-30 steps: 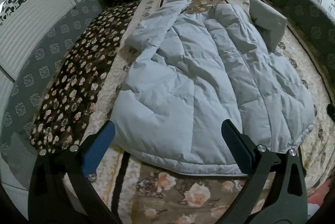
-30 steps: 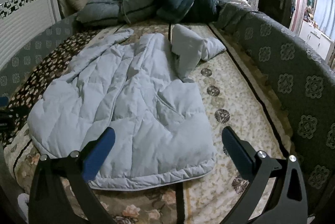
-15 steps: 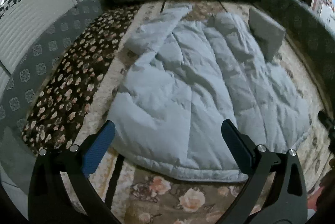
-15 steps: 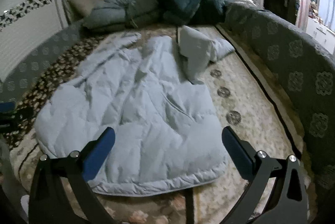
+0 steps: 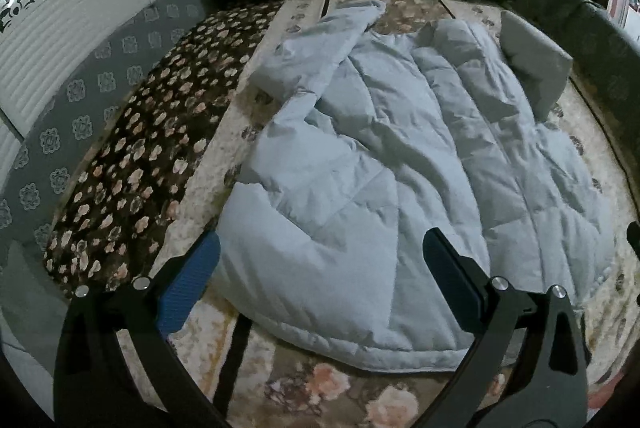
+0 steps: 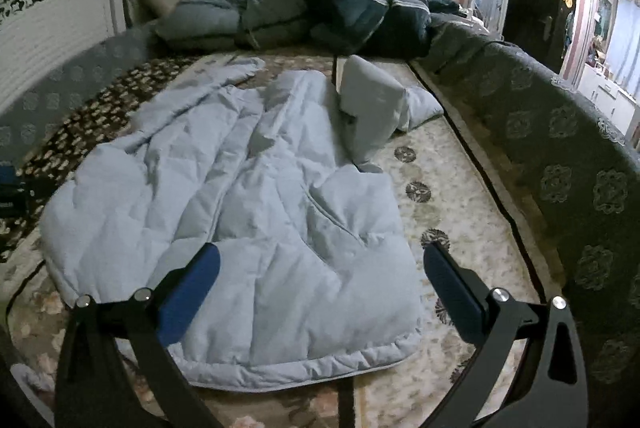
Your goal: Fold large clothes
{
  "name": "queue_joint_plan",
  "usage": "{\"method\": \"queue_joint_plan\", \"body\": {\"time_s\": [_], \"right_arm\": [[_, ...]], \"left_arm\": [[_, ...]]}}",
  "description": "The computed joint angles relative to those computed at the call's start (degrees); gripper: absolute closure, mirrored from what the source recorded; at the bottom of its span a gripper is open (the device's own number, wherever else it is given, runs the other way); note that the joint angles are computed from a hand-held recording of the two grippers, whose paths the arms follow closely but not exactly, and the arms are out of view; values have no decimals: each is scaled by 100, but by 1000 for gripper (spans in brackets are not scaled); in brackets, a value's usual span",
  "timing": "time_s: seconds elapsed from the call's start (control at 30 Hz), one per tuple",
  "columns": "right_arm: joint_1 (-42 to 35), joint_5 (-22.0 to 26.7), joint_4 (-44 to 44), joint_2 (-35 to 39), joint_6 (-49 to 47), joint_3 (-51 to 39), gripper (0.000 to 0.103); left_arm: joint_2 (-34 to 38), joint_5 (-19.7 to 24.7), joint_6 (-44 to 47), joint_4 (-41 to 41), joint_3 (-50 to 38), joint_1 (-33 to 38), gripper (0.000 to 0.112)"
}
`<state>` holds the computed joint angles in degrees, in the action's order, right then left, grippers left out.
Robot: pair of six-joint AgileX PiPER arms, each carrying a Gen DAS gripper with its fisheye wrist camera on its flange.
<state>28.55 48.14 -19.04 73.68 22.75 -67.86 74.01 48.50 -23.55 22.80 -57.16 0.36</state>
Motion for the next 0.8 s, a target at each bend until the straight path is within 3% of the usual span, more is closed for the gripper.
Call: {"method": "queue_joint_plan", "body": {"time_s": [0.27,0.37,0.5,0.6,0.8], "right_arm": [[-413,55,424,518,-556,-616,2],[-819,43,1289,856,-1354,-1109,2],[-1061,294,1598,1529,-1497,-1911,2],[-978,609,1220,2093,-1296,-2513,2],[-692,1213,121,3196,-905,-3813,2]], "left_arm": [[272,-397,535,-376,-405,278,12],[582,-431,896,-631,-776,405,12],[1220,-494,1395,-936,-1354,622,12],[1690,-446,1727,-1136,-1793,760,12],[3141,-92,2355,-1309,-3548,1008,12]]}}
